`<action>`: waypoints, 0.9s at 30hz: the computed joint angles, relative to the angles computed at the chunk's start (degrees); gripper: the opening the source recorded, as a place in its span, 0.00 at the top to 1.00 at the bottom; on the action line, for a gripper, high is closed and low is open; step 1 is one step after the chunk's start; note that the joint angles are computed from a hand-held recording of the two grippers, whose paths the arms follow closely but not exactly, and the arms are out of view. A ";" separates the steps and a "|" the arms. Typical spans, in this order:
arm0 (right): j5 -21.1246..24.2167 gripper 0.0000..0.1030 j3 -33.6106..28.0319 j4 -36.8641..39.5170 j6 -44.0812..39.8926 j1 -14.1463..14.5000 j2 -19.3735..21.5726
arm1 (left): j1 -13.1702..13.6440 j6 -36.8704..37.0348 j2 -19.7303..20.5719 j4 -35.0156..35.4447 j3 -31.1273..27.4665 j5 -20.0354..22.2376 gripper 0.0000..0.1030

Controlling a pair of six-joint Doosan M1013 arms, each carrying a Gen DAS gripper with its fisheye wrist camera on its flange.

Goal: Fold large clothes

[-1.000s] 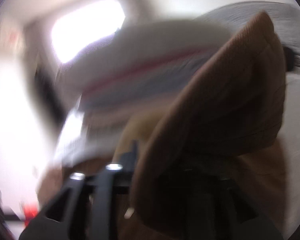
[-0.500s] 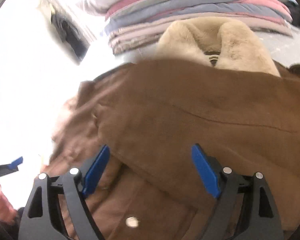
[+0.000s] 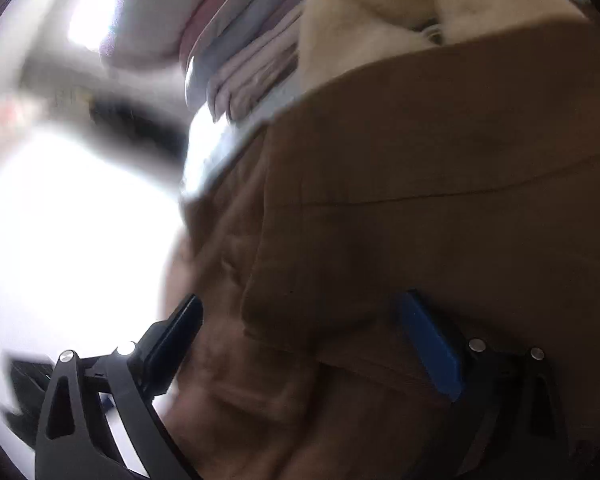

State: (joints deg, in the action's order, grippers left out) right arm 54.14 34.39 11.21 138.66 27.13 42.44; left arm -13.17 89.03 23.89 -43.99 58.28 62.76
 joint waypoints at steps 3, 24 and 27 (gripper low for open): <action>-0.83 0.08 0.29 1.68 0.92 0.16 -0.68 | 1.33 -0.90 0.66 0.62 -0.92 0.85 0.14; -21.09 0.07 21.52 0.63 -4.99 6.04 -11.12 | 17.58 -11.71 11.17 -26.71 8.20 -9.96 0.13; -23.89 0.07 23.27 2.64 -5.89 5.88 -11.74 | 17.69 -9.69 12.76 -32.63 9.41 -12.13 0.13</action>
